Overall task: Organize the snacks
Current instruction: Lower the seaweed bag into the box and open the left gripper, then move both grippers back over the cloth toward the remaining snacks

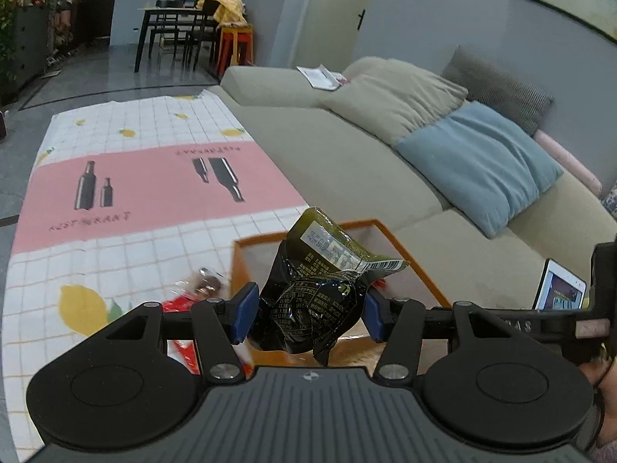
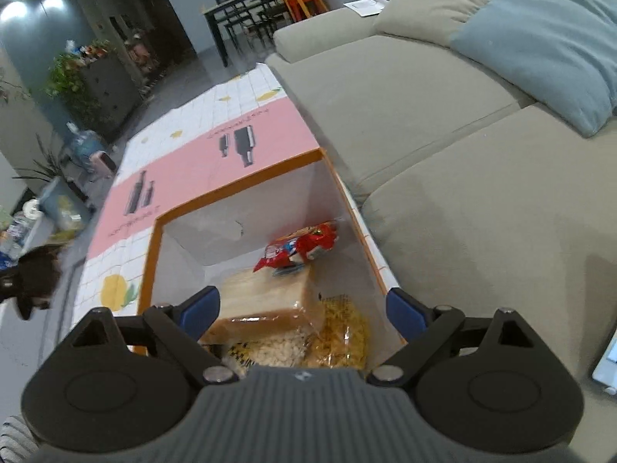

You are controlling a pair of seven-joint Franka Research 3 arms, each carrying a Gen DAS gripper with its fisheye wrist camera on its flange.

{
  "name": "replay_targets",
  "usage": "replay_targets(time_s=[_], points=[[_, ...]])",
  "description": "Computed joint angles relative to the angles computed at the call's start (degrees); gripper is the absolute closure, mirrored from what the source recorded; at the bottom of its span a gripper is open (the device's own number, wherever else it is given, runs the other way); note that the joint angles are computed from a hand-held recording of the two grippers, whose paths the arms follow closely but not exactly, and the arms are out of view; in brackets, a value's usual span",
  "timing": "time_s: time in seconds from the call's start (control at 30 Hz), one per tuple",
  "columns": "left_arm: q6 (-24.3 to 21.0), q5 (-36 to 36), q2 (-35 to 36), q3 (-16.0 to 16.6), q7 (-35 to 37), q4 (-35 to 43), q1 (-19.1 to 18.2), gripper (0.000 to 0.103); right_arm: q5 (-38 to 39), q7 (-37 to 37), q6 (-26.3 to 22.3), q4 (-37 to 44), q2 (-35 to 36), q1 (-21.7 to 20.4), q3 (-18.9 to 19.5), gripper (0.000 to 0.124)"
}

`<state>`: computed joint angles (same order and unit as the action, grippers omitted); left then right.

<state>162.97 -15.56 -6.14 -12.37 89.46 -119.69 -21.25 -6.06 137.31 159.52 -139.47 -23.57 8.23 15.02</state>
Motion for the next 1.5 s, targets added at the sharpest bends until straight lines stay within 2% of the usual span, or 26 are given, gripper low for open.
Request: replay_targets(time_s=[0.07,0.17,0.27,0.37,0.43,0.5,0.57,0.63,0.73,0.87,1.07,1.17,1.33,1.43,1.5], points=[[-0.43,5.34,1.39,-1.47,-5.44,1.11,0.91,0.040,4.14,-5.25,2.66,-1.85,-0.50,4.25,-3.47,0.033],[-3.53,16.64,4.82,-3.17,-16.51,4.74,2.12,0.040,8.32,-13.09,2.20,-2.11,-0.24,7.87,-6.05,0.033],[-5.37,22.62,7.29,-3.41,-23.34,7.07,1.94,0.040,10.63,-18.92,0.10,-1.42,0.37,9.00,-6.70,0.033],[-8.17,32.53,10.18,-3.10,-31.76,10.38,1.09,0.039,12.71,-21.04,-0.13,-1.06,1.18,8.76,-6.50,0.033],[-10.19,35.55,11.77,-2.86,-35.04,12.41,0.63,0.035,13.79,-22.04,-0.36,-1.10,1.40,8.54,-6.55,0.033],[-11.59,36.31,13.44,-2.93,-35.03,14.41,0.40,0.025,15.02,-23.72,-0.98,-0.96,1.66,8.79,-7.02,0.033],[-12.89,35.79,14.76,-3.22,-32.16,15.86,0.47,0.020,16.18,-25.19,-1.55,-1.38,1.15,8.94,-7.41,0.033],[-14.76,37.64,15.31,-2.75,-33.61,16.74,-0.27,0.020,18.55,-26.80,-0.82,-1.92,0.94,9.69,-8.29,0.034],[-14.28,38.40,14.72,-2.47,-36.10,15.84,-0.41,0.020,20.61,-27.82,-0.33,-2.08,0.89,9.69,-8.41,0.034],[-13.58,35.23,13.53,-2.95,-34.84,14.65,0.48,0.020,19.53,-27.12,-1.14,-1.32,1.38,8.18,-6.91,0.034],[-12.81,40.96,9.82,-2.30,-40.11,12.34,0.49,0.020,17.74,-26.20,-1.78,-0.32,1.73,7.28,-6.22,0.034],[-13.03,40.75,7.62,-2.51,-39.29,11.12,1.21,0.020,17.52,-24.93,-1.28,-0.27,1.43,7.01,-5.88,0.034],[-12.24,37.32,3.19,-2.49,-35.70,7.92,2.49,0.020,18.17,-24.02,2.81,-0.48,0.66,7.86,-5.22,0.034],[-13.00,32.05,0.80,-2.08,-31.17,6.28,2.88,0.020,19.35,-22.21,7.34,-0.08,0.94,8.47,-4.44,0.034],[-11.21,30.74,-1.34,-1.80,-30.20,3.63,3.35,0.020,21.35,-21.50,11.11,0.55,1.85,10.00,-4.55,0.034]])
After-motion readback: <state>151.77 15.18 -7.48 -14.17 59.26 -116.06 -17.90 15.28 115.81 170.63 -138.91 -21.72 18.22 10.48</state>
